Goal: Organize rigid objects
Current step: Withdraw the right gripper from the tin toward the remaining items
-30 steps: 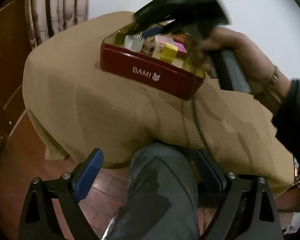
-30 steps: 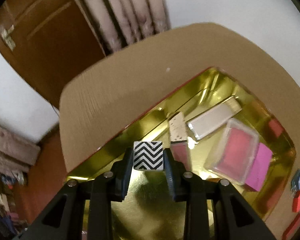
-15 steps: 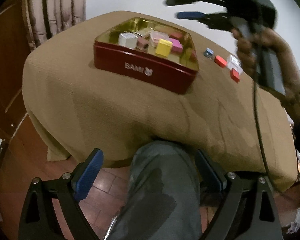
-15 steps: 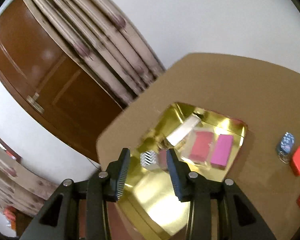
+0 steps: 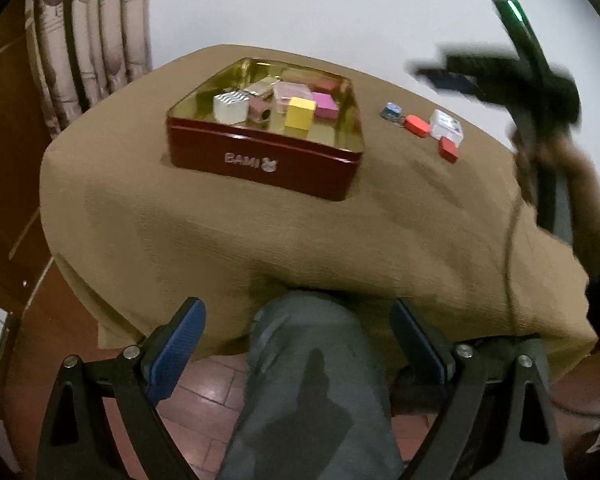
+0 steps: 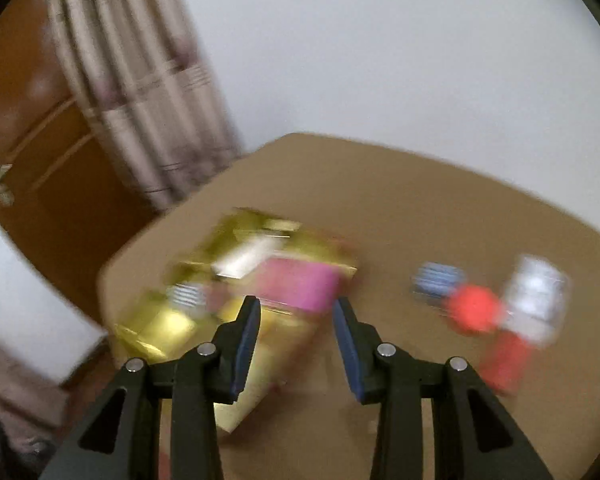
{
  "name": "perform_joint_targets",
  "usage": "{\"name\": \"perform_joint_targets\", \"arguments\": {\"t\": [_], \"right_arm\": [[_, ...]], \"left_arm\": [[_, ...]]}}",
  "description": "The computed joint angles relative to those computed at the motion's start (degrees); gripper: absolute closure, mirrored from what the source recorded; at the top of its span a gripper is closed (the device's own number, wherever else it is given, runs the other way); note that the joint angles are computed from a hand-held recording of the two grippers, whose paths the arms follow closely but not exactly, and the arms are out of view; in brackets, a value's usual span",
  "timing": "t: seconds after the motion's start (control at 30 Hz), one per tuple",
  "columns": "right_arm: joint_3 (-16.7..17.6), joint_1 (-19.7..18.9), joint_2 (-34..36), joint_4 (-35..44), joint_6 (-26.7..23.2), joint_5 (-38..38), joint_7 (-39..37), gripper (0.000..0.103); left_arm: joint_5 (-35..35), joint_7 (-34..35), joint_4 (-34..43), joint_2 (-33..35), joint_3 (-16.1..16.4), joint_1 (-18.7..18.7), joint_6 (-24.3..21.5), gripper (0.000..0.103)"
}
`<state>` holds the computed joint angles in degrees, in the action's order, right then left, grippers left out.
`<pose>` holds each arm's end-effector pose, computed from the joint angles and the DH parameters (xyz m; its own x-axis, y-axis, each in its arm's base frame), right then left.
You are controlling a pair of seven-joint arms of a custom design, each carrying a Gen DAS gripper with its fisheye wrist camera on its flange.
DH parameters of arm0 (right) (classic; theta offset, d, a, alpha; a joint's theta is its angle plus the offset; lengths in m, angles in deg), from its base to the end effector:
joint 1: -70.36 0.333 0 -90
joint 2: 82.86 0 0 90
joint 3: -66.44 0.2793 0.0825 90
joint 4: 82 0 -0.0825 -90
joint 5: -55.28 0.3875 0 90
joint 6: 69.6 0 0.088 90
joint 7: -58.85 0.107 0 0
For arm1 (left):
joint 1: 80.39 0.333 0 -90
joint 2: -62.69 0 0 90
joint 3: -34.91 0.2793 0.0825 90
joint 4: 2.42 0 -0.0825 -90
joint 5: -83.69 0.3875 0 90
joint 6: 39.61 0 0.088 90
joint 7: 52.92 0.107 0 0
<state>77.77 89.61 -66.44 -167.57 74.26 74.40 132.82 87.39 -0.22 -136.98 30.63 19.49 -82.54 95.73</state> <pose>0.6044 0.3332 0.5596 0.6077 -0.7713 -0.1892 -0.6404 -0.3349 -0.6912 0.4292 -0.1500 0.5585 0.2597 -0.9538 0.1508 -0.7913 -0.2997 -0.5329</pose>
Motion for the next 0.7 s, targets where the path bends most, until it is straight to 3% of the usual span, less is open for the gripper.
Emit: {"name": "perform_joint_targets", "arguments": {"t": [0.07,0.13,0.17,0.23,0.33,0.4,0.47,0.53,0.6,0.63,0.7], "right_arm": [[-3.5,-1.0,-4.4,-8.2,3.9,-5.1,2.2,0.065],[-7.3,-0.8,-6.3,-13.2,6.6,-16.1,9.1,0.064],[-9.6,-0.9,-6.8,-15.4,7.1,-22.0,13.3,0.065],[-10.5,-3.5,-7.2,-18.0,7.9,-25.3,16.2,0.065],[-13.6,-5.2,-7.2,-20.5,9.0,-36.6,27.3,0.064],[-13.3,-8.2,-6.9,-21.6,9.9,-33.8,28.5,0.065],[-10.7,-11.9,-6.8,-21.9,10.8,-24.8,24.1,0.063],[-11.0,-12.5,-5.9,-20.7,9.9,-22.5,24.1,0.052],[-10.6,-13.1,-5.6,-20.5,10.2,-21.4,23.2,0.051],[-10.6,-13.2,-5.7,-20.4,10.0,-21.4,22.8,0.049],[-10.3,-13.7,-5.6,-20.3,10.1,-20.5,21.2,0.045]], "left_arm": [[-1.8,2.2,1.3,0.5,-3.7,3.5,0.1,0.012],[-3.0,4.4,3.2,2.1,-5.3,4.8,0.5,0.012],[-2.1,4.3,4.3,3.5,-4.9,3.9,0.9,0.012],[-1.3,5.2,8.2,7.6,-5.4,3.9,1.7,0.012],[-0.7,6.9,15.7,14.6,-5.0,2.6,1.4,0.012],[1.4,8.5,21.6,21.0,-3.1,-0.3,3.1,0.012],[3.1,10.2,28.7,27.2,-4.6,0.4,2.0,0.012],[6.1,10.8,37.8,34.9,-4.2,-1.4,0.0,0.012],[9.4,12.4,47.8,43.3,-3.2,-4.3,-2.2,0.012],[9.7,13.0,52.8,47.1,-1.1,-7.0,-3.8,0.012],[8.3,15.8,62.8,55.0,6.7,-14.7,-4.9,0.012]]}}
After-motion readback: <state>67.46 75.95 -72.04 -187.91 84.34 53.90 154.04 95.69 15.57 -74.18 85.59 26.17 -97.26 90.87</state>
